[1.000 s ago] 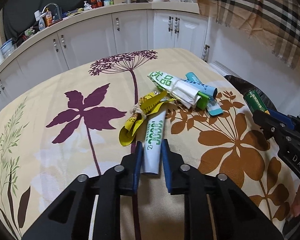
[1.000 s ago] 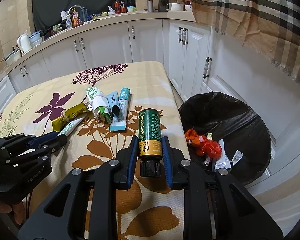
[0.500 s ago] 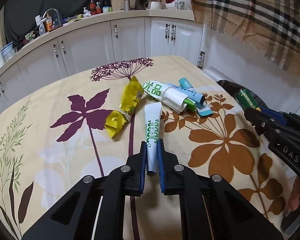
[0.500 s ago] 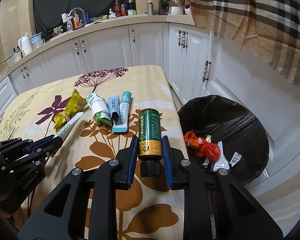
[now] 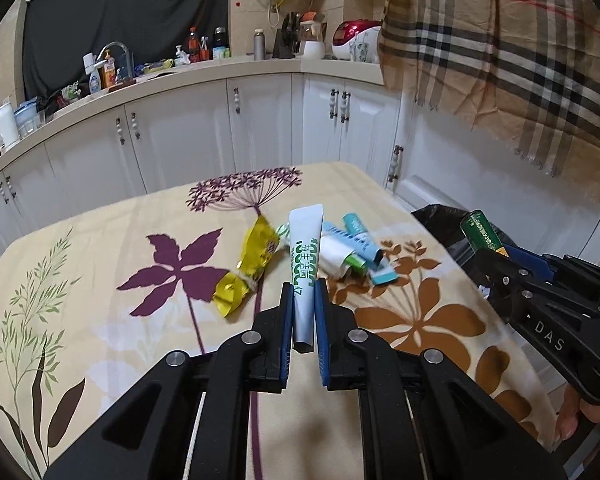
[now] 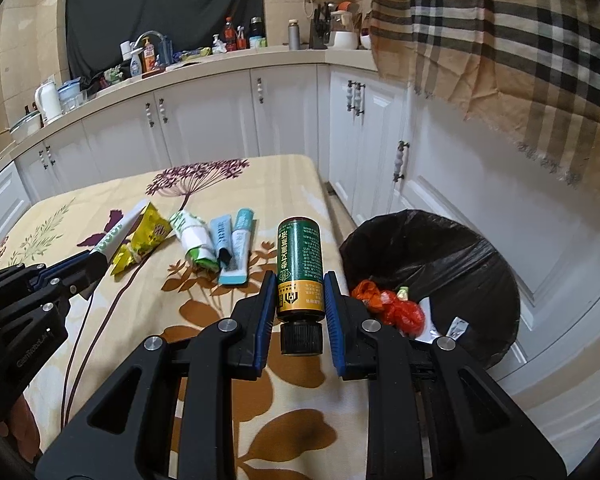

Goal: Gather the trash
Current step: 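Carry the green can and white tube over the bin and release both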

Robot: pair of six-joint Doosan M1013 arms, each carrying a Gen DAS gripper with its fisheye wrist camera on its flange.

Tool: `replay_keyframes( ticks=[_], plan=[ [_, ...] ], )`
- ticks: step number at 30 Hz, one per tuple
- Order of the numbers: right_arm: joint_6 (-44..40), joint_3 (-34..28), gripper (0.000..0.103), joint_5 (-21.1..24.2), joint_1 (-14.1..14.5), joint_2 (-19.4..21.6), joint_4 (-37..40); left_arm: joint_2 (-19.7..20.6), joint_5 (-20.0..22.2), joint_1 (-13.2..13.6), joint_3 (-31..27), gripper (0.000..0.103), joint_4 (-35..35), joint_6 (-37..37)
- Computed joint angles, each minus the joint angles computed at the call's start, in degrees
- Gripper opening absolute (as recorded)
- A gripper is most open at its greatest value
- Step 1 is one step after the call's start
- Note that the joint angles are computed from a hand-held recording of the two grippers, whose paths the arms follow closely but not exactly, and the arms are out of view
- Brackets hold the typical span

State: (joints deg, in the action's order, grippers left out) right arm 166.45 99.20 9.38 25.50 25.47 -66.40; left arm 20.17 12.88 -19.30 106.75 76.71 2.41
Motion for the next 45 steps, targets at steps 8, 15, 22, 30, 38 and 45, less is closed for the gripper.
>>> replay_keyframes(
  ticks=[8, 15, 22, 30, 38, 45],
  plan=[
    [13.40, 0.38, 0.023, 2.19, -1.32, -0.50, -12.25, 0.21, -0.40, -1.12, -0.80, 0.011, 7.11, -5.65],
    [20.78, 0.66, 0.023, 4.70, -3.05, -0.57, -18.35, 1.24, -1.14, -2.15, -2.63, 0.011, 10.80, -8.34],
    [25.54, 0.38, 0.023, 6.74, -5.01, 0.08, -21.83, 3.27, -2.23, -3.87, -5.80, 0.011, 12.09, -7.59],
    [26.32, -0.81, 0.023, 8.48, -6.61, 1.74, -22.26, 6.84, -2.13, -5.71, -10.41, 0.011, 11.77, -4.28],
    [24.66, -2.25, 0.023, 8.29, -8.02, 3.47, -19.97, 10.47, -0.97, -6.44, -15.22, 0.011, -1.13, 9.34],
    [26.08, -3.53, 0.031, 9.13, -9.00, 5.03, -20.28, 13.40, 1.54, -6.92, -19.37, 0.016, -14.09, 22.17]
  ],
)
